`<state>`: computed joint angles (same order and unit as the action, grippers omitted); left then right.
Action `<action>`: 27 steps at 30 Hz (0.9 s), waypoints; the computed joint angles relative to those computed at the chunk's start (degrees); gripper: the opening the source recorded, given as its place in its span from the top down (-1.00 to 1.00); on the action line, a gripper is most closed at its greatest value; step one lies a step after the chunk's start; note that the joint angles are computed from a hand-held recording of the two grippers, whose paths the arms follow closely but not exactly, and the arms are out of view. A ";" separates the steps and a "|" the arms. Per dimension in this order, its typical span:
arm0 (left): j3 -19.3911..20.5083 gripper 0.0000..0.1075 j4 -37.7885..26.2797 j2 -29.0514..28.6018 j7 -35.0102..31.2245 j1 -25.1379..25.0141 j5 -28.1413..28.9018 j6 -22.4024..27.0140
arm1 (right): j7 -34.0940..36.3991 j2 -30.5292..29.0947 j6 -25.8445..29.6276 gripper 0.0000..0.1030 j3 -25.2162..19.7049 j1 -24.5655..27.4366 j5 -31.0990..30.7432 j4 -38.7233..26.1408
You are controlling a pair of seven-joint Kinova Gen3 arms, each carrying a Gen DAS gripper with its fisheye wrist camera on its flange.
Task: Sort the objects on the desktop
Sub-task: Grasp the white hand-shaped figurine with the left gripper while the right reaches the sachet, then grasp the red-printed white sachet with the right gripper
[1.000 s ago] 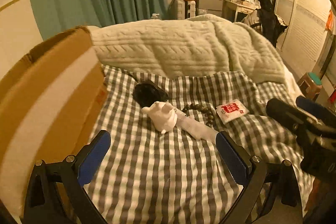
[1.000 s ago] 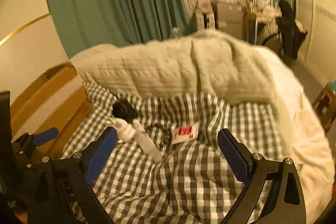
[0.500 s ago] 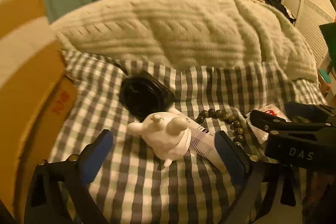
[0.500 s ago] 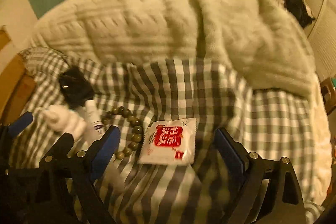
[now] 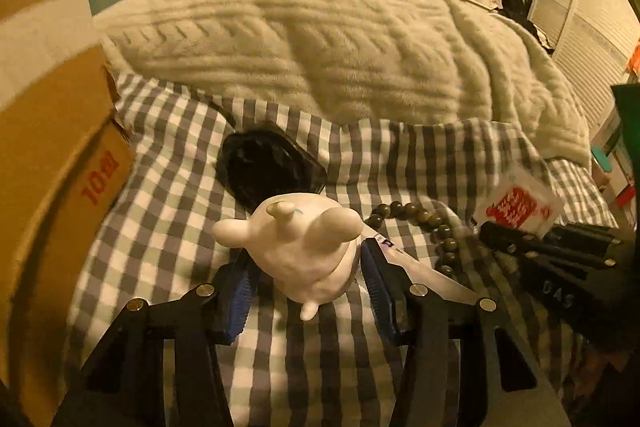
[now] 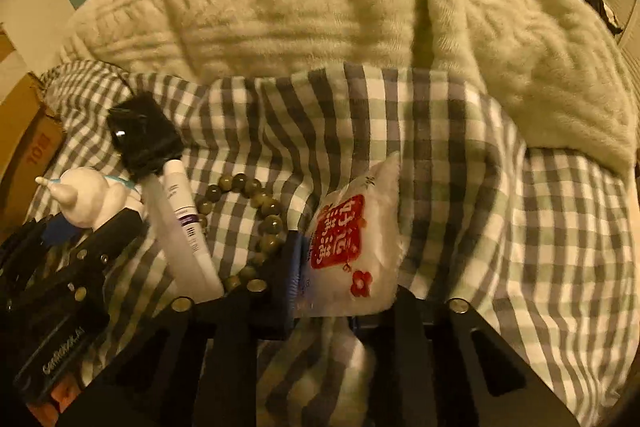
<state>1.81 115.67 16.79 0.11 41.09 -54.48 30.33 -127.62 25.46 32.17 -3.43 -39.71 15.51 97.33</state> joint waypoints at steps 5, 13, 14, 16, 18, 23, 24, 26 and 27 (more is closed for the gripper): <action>2.00 0.03 1.43 -4.87 2.73 1.64 -1.52 2.84 | -2.33 -6.11 2.22 0.78 0.20 -1.97 3.10 2.42; 9.62 0.03 -1.22 -12.83 -8.02 -3.67 7.00 9.64 | -8.70 -14.43 7.16 0.78 -3.70 -3.07 10.37 3.33; 10.35 0.03 -1.83 -13.91 -9.92 -4.49 8.52 10.98 | -9.25 -15.32 8.28 0.78 -4.39 -3.16 11.14 3.14; 12.20 0.03 -2.91 -15.34 -10.94 -5.05 9.45 14.98 | -11.29 -16.42 10.51 0.78 -5.73 -4.09 13.78 2.64; 13.62 0.03 -2.39 -16.45 -9.81 -5.71 8.84 16.34 | -12.66 -17.18 11.38 0.58 -7.04 -4.19 14.95 2.63; 14.82 0.03 -0.21 -16.73 -7.69 -8.13 9.07 14.16 | -14.39 -15.04 11.43 0.27 -7.80 -2.57 12.66 1.76; 14.93 0.03 -0.05 -16.24 -7.34 -8.40 8.69 13.55 | -14.28 -14.39 11.36 0.27 -7.62 -2.29 12.09 1.63; 14.89 0.03 0.66 -14.91 -4.79 -8.32 6.05 12.52 | -13.99 -12.84 10.94 0.27 -7.04 -1.74 11.00 1.41; 14.60 0.03 1.00 -14.29 -3.54 -8.19 4.61 11.73 | -13.82 -11.66 10.34 0.27 -6.60 -1.11 9.94 1.18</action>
<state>16.42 116.67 2.51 -3.44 32.90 -49.87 42.06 -141.44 13.81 42.51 -10.03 -40.82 25.45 98.52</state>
